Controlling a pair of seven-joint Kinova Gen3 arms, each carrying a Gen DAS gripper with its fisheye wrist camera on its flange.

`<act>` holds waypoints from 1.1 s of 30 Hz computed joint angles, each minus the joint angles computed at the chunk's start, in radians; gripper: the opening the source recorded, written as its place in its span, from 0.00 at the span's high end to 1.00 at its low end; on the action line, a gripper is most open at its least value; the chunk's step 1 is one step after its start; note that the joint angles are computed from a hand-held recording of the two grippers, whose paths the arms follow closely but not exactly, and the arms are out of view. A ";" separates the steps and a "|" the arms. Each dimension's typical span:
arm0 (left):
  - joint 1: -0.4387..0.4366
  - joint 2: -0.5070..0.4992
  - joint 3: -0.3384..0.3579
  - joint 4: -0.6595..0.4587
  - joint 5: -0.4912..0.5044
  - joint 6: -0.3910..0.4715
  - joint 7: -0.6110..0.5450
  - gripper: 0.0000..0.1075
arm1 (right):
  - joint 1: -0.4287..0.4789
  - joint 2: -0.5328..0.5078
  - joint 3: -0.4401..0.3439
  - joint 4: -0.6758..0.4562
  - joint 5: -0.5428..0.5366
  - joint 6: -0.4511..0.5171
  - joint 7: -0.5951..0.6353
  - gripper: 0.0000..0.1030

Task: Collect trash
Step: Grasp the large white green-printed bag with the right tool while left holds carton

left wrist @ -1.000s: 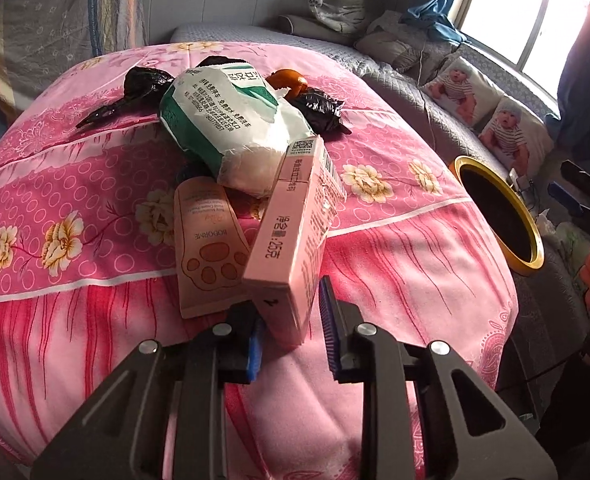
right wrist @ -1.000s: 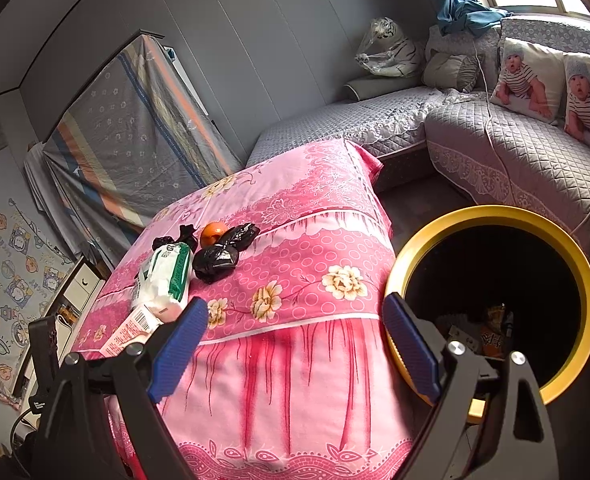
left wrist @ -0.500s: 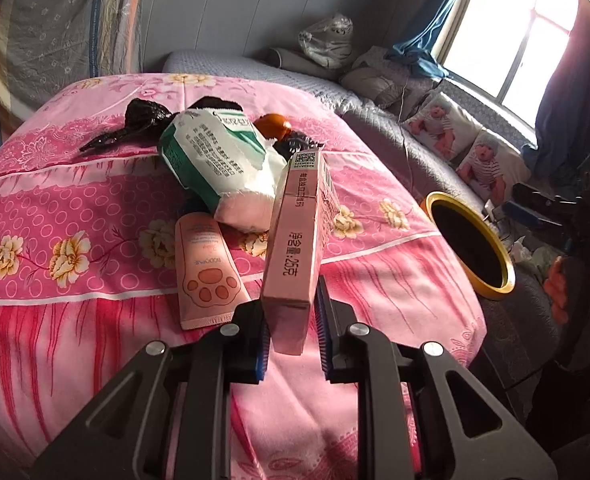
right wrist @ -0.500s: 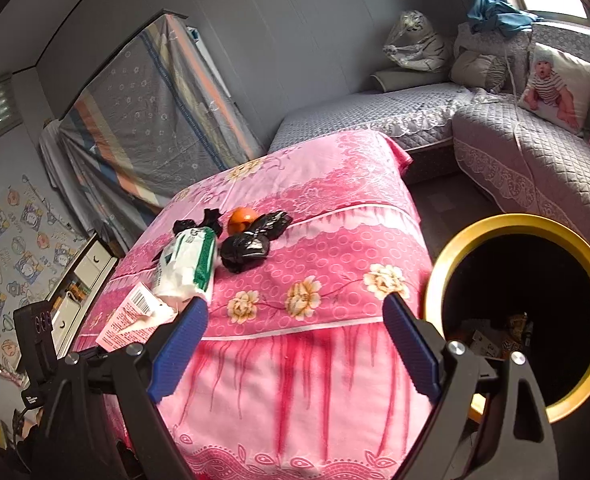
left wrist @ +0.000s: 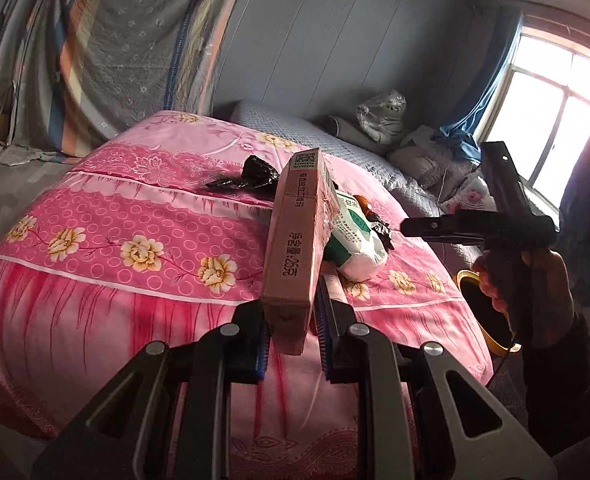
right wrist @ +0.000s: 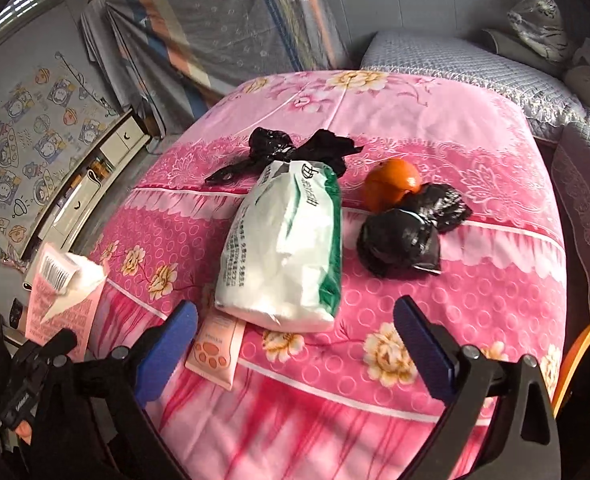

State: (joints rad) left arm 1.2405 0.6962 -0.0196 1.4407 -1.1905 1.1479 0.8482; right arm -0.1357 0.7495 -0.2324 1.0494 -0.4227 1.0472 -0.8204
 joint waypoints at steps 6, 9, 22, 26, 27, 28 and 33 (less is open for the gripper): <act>0.019 -0.001 0.003 0.022 -0.013 0.037 0.026 0.83 | -0.166 0.044 0.073 -0.119 0.146 0.030 -0.136 0.08; 0.016 -0.005 0.007 0.039 -0.023 0.036 0.040 0.83 | -0.234 0.057 0.107 -0.136 0.229 0.013 -0.198 0.08; 0.001 0.000 0.030 0.041 -0.042 0.030 0.025 0.83 | -0.319 0.249 0.135 -0.396 0.354 0.167 -0.375 0.08; -0.001 0.009 0.026 0.010 -0.021 0.043 -0.023 0.83 | -0.293 0.286 0.116 -0.456 0.319 0.227 -0.370 0.19; -0.001 0.011 0.024 0.003 -0.016 0.043 -0.033 0.83 | -0.284 0.283 0.110 -0.447 0.310 0.221 -0.360 0.27; -0.001 0.013 0.022 -0.005 -0.013 0.042 -0.041 0.83 | -0.277 0.273 0.106 -0.428 0.304 0.209 -0.346 0.31; -0.002 0.025 0.009 -0.062 0.008 0.047 -0.112 0.83 | -0.206 0.239 0.062 -0.365 0.236 0.178 -0.260 0.55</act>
